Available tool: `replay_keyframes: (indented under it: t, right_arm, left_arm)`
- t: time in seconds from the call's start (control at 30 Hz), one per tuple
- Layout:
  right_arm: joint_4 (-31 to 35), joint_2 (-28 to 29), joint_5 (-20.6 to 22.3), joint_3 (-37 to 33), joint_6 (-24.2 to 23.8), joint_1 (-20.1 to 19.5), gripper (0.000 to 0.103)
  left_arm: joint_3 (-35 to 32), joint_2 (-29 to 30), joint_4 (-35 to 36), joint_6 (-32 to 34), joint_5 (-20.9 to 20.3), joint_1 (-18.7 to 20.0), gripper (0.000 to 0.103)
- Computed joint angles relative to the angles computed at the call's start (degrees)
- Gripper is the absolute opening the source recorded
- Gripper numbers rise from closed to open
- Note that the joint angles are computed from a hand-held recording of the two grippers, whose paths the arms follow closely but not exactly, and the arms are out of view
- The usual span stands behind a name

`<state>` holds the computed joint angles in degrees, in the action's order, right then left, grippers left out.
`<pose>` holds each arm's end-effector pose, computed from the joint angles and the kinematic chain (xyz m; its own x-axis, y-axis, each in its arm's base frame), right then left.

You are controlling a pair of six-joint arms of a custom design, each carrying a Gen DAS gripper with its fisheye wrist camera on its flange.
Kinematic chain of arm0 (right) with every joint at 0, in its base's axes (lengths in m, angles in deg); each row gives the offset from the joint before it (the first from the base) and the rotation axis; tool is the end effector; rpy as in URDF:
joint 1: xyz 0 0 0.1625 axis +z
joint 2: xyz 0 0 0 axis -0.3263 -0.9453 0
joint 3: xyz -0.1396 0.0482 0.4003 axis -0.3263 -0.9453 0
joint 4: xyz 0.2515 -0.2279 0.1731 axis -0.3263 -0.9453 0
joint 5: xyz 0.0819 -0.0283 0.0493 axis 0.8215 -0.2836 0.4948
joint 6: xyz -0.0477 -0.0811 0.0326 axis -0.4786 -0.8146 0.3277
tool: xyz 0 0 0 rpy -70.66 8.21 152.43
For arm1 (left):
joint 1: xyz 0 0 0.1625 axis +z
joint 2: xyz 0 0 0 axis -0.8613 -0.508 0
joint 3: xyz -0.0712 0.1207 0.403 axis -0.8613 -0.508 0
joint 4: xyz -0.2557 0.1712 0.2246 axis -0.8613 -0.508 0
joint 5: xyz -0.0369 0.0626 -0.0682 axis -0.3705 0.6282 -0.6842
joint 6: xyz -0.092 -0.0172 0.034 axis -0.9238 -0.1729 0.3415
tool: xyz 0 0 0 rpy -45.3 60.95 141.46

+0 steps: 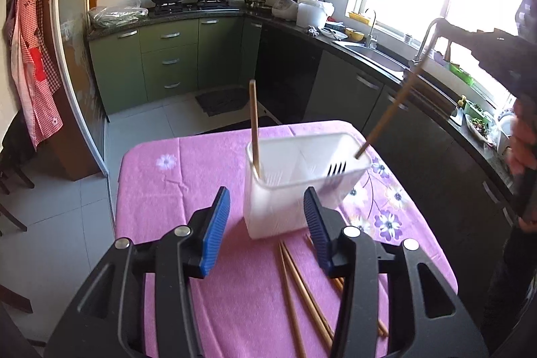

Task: Organize utensils
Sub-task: 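Open the left gripper in the caddy while the right gripper inserts and releases its chopstick, then grasp another wooden chopstick with the left gripper while the right gripper moves to the chopsticks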

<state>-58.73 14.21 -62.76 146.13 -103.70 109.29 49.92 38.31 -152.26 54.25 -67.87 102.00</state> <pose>0.1454 -0.7332 0.4658 -0.7978 -0.4500 0.4011 -0.5958 0.4872 -0.6384 -0.3806 -0.6336 0.0973 -0.7830 0.1271 -0.6089 0.5144 0.6827 -0.5190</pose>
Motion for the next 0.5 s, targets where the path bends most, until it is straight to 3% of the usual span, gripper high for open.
replay_keyframes:
  t: [0.27,0.5]
  right_arm:
    - [3.50,6.17,-6.64,-3.11,-1.49,-0.02,0.007]
    - [1.39,4.11,-6.07,1.27,-3.80,-0.37,0.010]
  left_arm:
    - [6.68,-2.27,-2.81,-0.16,2.17,-2.20,0.053]
    - [5.92,-2.19,0.70,-1.89,0.14,-2.34,0.054]
